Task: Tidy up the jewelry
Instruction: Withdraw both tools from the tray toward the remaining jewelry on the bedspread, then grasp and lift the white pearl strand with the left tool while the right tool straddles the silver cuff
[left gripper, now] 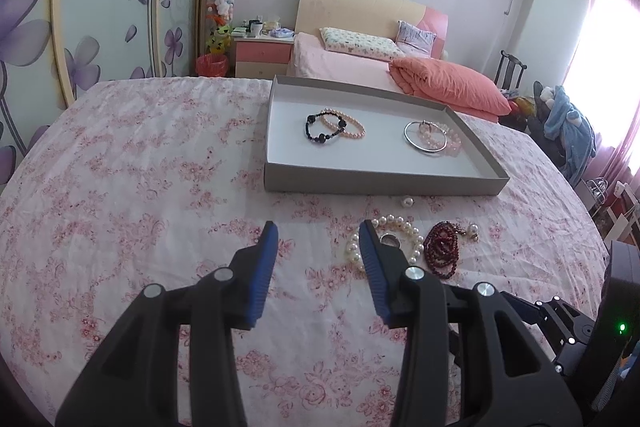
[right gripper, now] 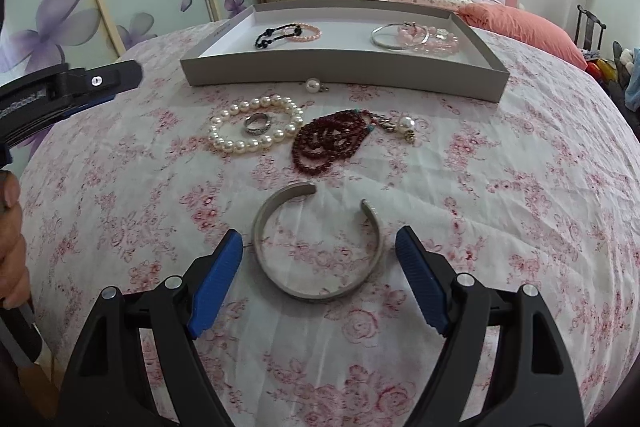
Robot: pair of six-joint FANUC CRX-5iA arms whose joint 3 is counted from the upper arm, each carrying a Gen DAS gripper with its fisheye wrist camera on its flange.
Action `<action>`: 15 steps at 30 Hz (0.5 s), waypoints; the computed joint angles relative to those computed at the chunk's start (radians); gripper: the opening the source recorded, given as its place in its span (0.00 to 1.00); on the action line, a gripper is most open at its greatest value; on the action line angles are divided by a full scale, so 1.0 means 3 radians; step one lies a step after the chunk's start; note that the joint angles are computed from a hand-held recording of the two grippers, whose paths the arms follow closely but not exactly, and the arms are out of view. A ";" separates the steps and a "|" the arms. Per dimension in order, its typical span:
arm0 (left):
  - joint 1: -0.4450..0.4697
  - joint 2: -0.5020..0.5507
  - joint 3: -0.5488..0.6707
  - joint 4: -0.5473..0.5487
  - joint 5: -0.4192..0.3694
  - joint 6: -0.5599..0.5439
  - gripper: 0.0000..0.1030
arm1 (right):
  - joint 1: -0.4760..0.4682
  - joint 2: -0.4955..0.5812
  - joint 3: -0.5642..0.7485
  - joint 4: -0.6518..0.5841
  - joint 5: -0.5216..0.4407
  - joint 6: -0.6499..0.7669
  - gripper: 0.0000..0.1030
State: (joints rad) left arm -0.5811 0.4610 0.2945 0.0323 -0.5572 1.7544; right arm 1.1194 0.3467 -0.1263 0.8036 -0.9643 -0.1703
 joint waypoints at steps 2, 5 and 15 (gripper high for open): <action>-0.0001 0.0019 0.0026 -0.0003 -0.0022 0.0008 0.41 | 0.0010 0.0067 0.0080 -0.0014 -0.0126 0.0094 0.71; -0.0001 0.0035 0.0036 0.0012 -0.0030 -0.0014 0.41 | 0.0009 0.0029 0.0001 0.0056 -0.0111 0.0055 0.65; -0.0043 0.0272 0.0282 0.0186 -0.0304 -0.0308 0.41 | -0.0094 -0.0146 -0.0172 -0.0036 -0.0180 -0.0152 0.65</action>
State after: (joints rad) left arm -0.5940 0.5427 0.3791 0.0881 -0.6485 1.6620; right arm 1.0914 0.3030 -0.1779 0.7929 -1.0184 -0.2159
